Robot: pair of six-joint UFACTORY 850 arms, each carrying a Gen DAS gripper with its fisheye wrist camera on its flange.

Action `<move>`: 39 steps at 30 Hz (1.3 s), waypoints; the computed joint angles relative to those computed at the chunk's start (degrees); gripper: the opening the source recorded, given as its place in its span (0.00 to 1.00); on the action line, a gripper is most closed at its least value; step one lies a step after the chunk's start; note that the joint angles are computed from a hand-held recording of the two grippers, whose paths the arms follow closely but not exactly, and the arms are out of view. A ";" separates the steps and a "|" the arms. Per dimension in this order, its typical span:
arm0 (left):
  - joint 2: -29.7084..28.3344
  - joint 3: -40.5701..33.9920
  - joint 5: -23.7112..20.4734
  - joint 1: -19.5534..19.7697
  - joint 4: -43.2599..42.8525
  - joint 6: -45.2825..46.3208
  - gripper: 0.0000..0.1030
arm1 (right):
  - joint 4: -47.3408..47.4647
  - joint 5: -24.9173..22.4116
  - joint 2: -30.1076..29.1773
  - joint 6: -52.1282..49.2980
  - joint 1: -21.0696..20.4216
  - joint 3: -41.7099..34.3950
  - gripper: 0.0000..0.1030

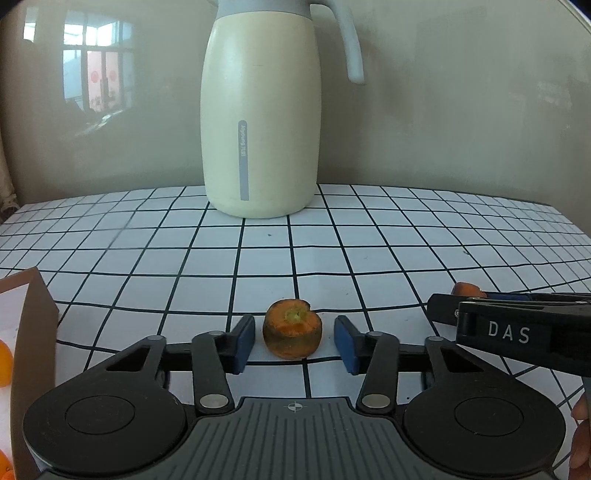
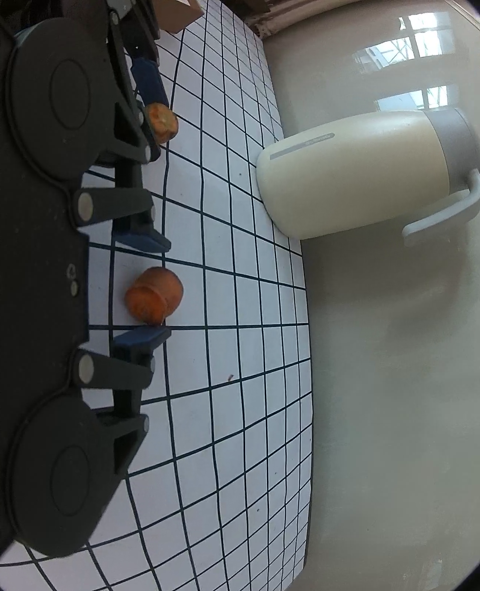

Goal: Organize fruits
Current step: 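Grasp the cut orange piece with the left gripper while the right gripper grasps the brown cut piece, then carry both held cut pieces over the box with both tools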

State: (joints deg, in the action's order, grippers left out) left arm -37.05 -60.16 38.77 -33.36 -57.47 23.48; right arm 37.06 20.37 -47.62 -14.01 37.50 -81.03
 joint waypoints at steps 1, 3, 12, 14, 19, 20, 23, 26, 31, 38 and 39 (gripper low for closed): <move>0.00 0.00 -0.02 -0.04 0.03 0.13 0.41 | -0.51 -0.09 0.06 0.39 -0.06 0.10 0.25; 0.10 0.19 0.09 -0.25 -0.17 0.79 0.39 | -2.13 -0.13 0.35 1.76 -0.10 0.56 0.25; 0.86 1.52 0.30 -0.63 2.25 -1.24 0.33 | -6.73 0.52 1.85 6.81 0.18 2.84 0.24; 1.22 2.14 0.36 -0.76 3.09 -1.82 0.33 | -7.89 0.83 2.33 8.17 0.45 3.56 0.24; 2.40 4.09 0.34 -1.06 5.33 -3.75 0.33 | -11.33 1.35 3.40 11.17 1.03 4.97 0.24; 2.60 4.42 0.44 -1.16 5.80 -4.13 0.33 | -11.80 1.58 3.59 11.76 1.06 5.20 0.24; 3.42 5.51 1.48 -1.71 6.23 -4.51 0.33 | -13.34 2.16 4.18 13.51 0.91 5.90 0.24; 4.46 6.67 1.75 -2.05 6.45 -5.30 0.33 | -15.77 2.51 4.97 16.71 0.63 6.97 0.24; 6.56 9.18 3.42 -3.46 5.12 -4.51 0.33 | -17.42 3.02 6.15 18.70 0.90 8.65 0.25; 11.29 14.20 7.65 -6.48 3.20 -4.56 0.33 | -19.02 4.44 8.99 19.88 2.41 12.27 0.25; 12.31 15.44 8.60 -7.28 2.57 -4.76 0.33 | -19.10 4.56 9.34 19.74 2.65 12.68 0.25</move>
State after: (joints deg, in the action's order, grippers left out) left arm -24.74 -44.72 47.37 -40.64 -54.90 18.73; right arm 17.96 24.94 -38.28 5.72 40.15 -68.35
